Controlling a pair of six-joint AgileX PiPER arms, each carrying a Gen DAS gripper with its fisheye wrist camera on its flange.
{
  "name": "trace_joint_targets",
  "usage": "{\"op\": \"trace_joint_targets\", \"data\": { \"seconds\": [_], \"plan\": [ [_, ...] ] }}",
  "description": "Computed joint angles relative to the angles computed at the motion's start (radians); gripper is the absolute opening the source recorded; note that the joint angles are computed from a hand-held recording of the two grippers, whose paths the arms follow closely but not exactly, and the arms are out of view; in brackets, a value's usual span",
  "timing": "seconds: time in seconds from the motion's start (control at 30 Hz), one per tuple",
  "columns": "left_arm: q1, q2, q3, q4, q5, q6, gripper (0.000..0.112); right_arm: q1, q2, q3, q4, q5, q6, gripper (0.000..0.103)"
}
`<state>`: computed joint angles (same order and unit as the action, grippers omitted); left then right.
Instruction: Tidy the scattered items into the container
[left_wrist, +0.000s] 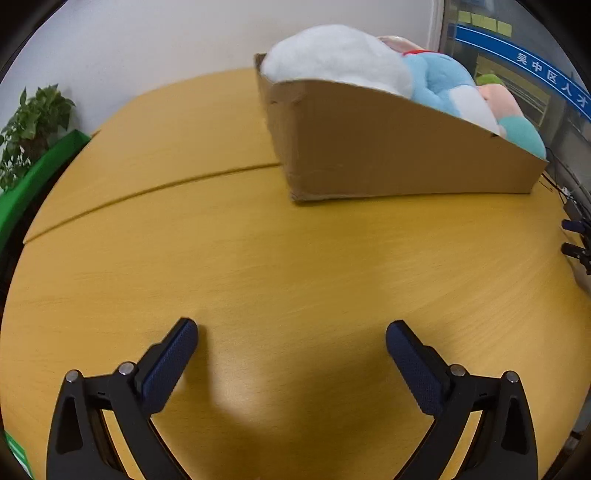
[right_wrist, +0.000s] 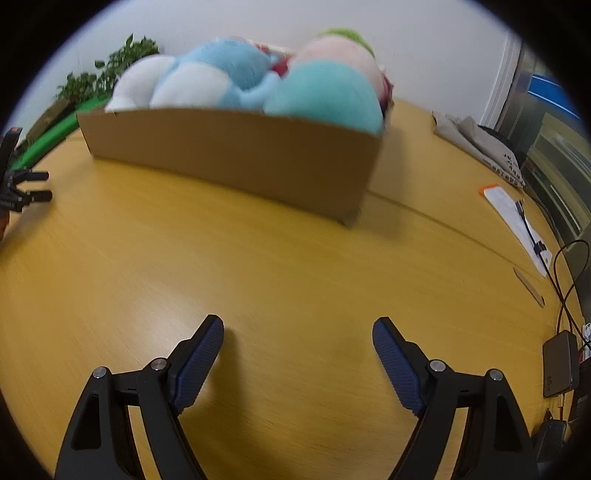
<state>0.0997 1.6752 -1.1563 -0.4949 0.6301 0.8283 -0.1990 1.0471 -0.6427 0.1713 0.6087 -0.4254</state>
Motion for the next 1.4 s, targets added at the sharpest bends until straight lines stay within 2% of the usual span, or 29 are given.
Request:
{"op": "trace_joint_targets", "data": {
  "seconds": [0.1, 0.13, 0.17, 0.33, 0.53, 0.63, 0.87, 1.23, 1.4],
  "plan": [
    [0.034, 0.033, -0.032, -0.079, 0.04, 0.123, 0.103, -0.095, 0.021, -0.009, 0.148, 0.044, -0.187, 0.094],
    [0.039, 0.043, -0.045, -0.083, 0.05, 0.138, 0.103, -0.126, 0.032, -0.001, 0.204, 0.042, -0.256, 0.102],
    [0.043, 0.053, -0.06, -0.084, 0.056, 0.141, 0.103, -0.164, 0.055, -0.016, 0.266, 0.074, -0.323, 0.103],
    [0.06, 0.082, -0.102, -0.075, 0.065, 0.122, 0.103, -0.254, 0.097, -0.052, 0.362, 0.14, -0.519, 0.103],
    [0.079, 0.05, -0.05, -0.099, 0.049, 0.157, 0.103, -0.25, 0.1, -0.059, 0.362, 0.141, -0.526, 0.103],
    [0.093, 0.086, -0.107, -0.085, 0.079, 0.149, 0.103, -0.25, 0.1, -0.058, 0.362, 0.14, -0.525, 0.103],
    [0.079, 0.108, -0.148, -0.061, 0.088, 0.111, 0.103, -0.253, 0.13, -0.071, 0.349, 0.109, -0.494, 0.103],
    [0.07, 0.114, -0.16, -0.049, 0.089, 0.091, 0.103, -0.358, 0.161, -0.086, 0.436, 0.179, -0.701, 0.103],
    [0.067, 0.115, -0.163, -0.045, 0.088, 0.085, 0.103, -0.499, 0.188, -0.105, 0.508, 0.324, -0.97, 0.103]
  ]
}}
